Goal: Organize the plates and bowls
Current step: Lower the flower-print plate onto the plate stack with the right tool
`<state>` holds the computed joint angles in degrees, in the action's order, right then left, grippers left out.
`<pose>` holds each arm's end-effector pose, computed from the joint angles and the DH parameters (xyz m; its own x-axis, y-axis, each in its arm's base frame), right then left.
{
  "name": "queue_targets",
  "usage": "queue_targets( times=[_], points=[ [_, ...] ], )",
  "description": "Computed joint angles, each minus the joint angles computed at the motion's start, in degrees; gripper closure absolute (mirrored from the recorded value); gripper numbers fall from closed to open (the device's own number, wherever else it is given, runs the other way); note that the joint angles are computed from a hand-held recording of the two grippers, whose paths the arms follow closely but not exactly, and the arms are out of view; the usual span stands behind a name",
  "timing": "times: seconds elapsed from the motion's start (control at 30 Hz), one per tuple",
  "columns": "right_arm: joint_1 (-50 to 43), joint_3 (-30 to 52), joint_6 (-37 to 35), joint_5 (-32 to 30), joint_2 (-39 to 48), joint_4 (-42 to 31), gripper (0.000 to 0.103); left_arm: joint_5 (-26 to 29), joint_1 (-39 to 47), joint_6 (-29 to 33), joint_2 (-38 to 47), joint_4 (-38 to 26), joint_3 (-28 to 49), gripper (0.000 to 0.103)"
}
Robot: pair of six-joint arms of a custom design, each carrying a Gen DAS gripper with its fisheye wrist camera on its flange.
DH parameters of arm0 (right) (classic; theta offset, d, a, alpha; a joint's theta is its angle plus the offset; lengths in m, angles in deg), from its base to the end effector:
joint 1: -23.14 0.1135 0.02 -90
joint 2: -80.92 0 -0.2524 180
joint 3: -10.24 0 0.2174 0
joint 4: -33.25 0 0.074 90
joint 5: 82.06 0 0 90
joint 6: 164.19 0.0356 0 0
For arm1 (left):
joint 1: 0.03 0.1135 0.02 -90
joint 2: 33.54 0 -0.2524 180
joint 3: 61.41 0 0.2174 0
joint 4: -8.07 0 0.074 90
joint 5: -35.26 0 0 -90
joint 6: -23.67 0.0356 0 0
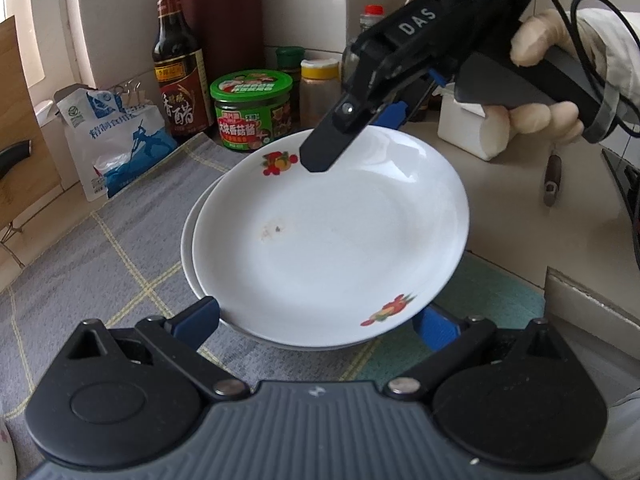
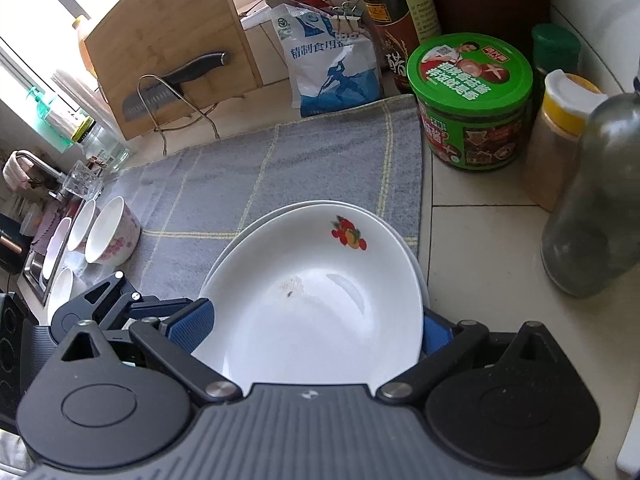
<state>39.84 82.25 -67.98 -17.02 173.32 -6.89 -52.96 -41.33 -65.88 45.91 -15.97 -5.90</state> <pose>0.2702 0.0968 0.1974 -0.8787 -0.1612 -0.4493 -0.3665 0.8310 0.4184 0.1840 -0.1631 0.1920 -0.5528 0.4961 -0.6696 0.6797 0.7333 -0.0178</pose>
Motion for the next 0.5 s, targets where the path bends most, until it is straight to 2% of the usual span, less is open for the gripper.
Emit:
queue_targets(
  times=[0.5],
  points=[
    [0.87,-3.36,1.39,5.1,-4.69,-1.07,0.0,-0.89,-0.37,-0.26,-0.76,0.7,-1.2,0.001]
  ],
)
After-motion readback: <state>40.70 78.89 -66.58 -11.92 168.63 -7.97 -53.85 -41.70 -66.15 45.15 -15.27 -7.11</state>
